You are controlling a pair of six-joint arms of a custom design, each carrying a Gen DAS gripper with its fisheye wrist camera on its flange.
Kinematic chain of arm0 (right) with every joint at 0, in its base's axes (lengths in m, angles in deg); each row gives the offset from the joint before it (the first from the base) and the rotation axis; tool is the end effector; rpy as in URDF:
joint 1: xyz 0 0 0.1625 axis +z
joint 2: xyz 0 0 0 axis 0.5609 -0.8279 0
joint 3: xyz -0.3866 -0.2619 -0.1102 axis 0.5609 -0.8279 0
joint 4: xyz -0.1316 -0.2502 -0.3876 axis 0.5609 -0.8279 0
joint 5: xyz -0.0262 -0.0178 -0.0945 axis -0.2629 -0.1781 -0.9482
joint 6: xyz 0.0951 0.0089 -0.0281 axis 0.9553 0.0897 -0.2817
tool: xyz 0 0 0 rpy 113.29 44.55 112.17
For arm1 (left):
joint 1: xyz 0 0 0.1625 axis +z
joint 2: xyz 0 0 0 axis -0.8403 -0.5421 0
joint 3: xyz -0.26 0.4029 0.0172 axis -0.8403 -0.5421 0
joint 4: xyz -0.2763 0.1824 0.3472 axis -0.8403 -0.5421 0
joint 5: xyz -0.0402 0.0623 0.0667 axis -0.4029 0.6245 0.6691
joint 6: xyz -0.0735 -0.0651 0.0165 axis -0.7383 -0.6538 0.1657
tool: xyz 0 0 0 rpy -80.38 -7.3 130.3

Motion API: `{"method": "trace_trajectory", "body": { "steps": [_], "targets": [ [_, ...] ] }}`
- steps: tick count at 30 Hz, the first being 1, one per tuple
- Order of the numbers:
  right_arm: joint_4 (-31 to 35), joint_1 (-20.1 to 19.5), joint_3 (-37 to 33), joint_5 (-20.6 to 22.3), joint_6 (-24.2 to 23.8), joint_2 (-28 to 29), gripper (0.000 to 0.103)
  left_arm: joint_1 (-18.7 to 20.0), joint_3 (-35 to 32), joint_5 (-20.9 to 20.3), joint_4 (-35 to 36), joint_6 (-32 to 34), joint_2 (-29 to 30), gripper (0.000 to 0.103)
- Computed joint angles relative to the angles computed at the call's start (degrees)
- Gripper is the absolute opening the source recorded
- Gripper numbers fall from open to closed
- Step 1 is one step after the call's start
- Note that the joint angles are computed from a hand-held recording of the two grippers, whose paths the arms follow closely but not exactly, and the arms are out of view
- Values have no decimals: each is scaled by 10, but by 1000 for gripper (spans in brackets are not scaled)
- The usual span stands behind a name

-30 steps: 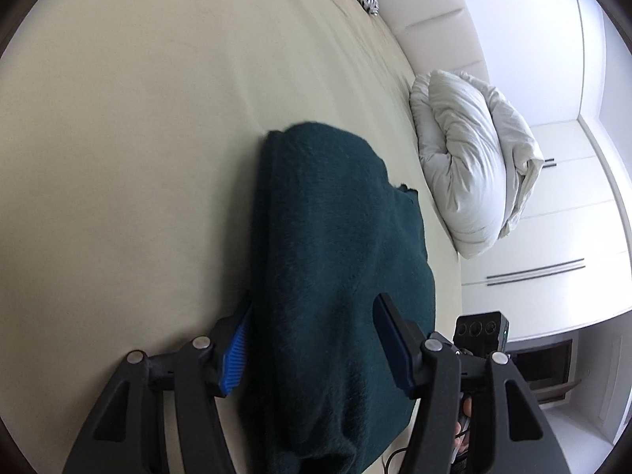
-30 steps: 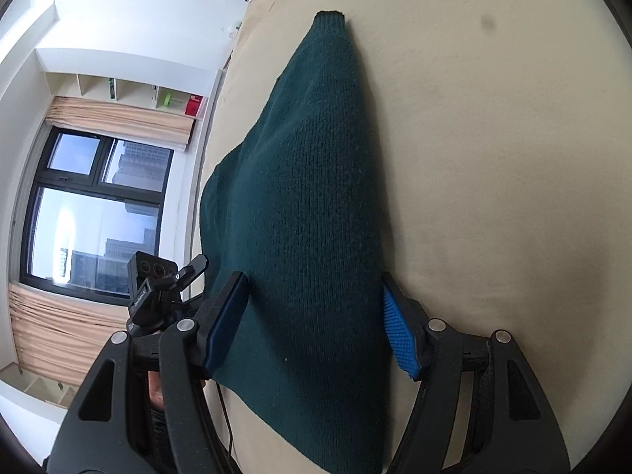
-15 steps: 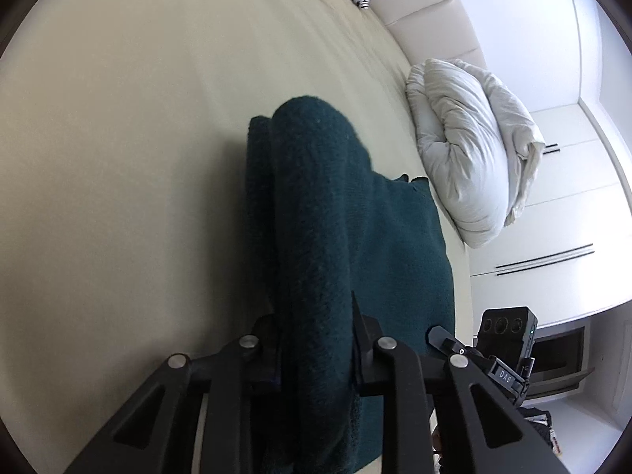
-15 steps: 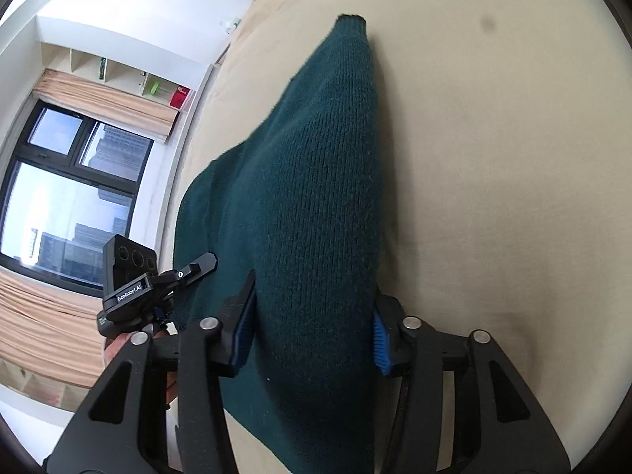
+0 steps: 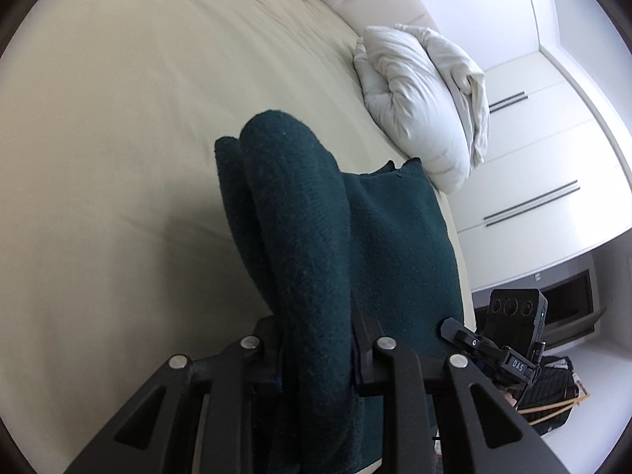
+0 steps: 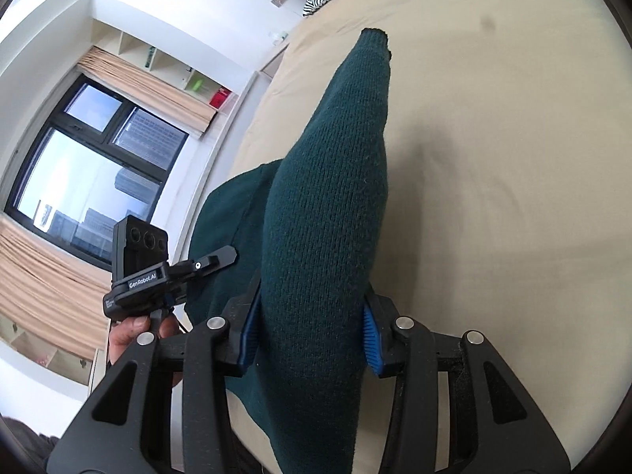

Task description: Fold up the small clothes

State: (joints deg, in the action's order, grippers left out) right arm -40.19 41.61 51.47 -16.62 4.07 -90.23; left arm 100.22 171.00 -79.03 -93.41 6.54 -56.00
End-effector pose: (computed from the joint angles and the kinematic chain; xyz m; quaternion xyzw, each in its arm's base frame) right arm -0.0145 -0.6742 0.3998 -0.1773 0.9775 -0.0979 0.0596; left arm -0.2949 -0.5130 0.0977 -0.0466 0.9625 -0.2671 0.0095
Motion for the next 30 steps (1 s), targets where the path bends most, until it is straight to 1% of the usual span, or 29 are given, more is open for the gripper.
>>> {"method": "trace_trajectory", "body": {
  "steps": [3, 5, 7, 8, 9, 10, 11, 12, 14, 17, 18, 20, 21, 22, 23, 24, 25, 27, 29, 30],
  "targets": [
    [9, -25, 37, 9, -2, -40, 40, -16, 13, -2, -3, -12, 8, 25],
    [9, -38, 53, 5, -5, -56, 40, -17, 18, -6, -4, -22, 16, 25],
    [8, -50, 68, 1, -4, -67, 40, -1, 24, -30, -14, -31, 29, 26],
    [9, -56, 72, -5, -3, -67, 40, 8, 30, -37, -22, -46, 34, 26],
    [5, -59, 76, -16, 2, -65, 40, 18, 39, -44, -41, -59, 39, 27],
    [-8, -63, 85, -30, 7, -66, 40, 28, 50, -61, -82, -65, 46, 28],
    [-17, -72, 93, -32, 7, -68, 40, 33, 61, -70, -119, -71, 50, 29],
    [-13, -84, 97, -16, 7, -70, 40, 32, 65, -70, -132, -71, 52, 29],
    [-2, -103, 99, 6, 11, -71, 42, 22, 62, -57, -108, -64, 48, 29],
    [0, -112, 102, 16, 11, -73, 44, 17, 51, -45, -81, -63, 46, 31],
    [-2, -109, 98, 16, 16, -68, 45, 15, 47, -40, -78, -63, 47, 32],
    [-2, -111, 104, 16, 16, -77, 47, 9, 43, -26, -68, -64, 48, 34],
    [-3, -112, 101, 14, 15, -78, 48, 4, 44, -15, -62, -65, 45, 38],
    [-7, -107, 89, 13, 19, -66, 48, -2, 45, -4, -57, -70, 43, 41],
    [-9, -109, 92, 13, 18, -71, 48, -8, 48, 10, -50, -73, 38, 43],
    [-14, -110, 80, 14, 22, -58, 48, -17, 52, 30, -45, -74, 32, 48],
    [-16, -116, 83, 19, 25, -66, 48, -26, 56, 48, -39, -79, 26, 53],
    [-23, -124, 81, 25, 25, -73, 48, -49, 68, 96, -14, -101, 10, 58],
    [-43, -134, 92, 27, 23, -92, 49, -72, 76, 137, 8, -119, -1, 60],
    [-41, -144, 85, 32, 16, -98, 49, -87, 80, 161, 29, -129, -8, 60]
  ]
}}
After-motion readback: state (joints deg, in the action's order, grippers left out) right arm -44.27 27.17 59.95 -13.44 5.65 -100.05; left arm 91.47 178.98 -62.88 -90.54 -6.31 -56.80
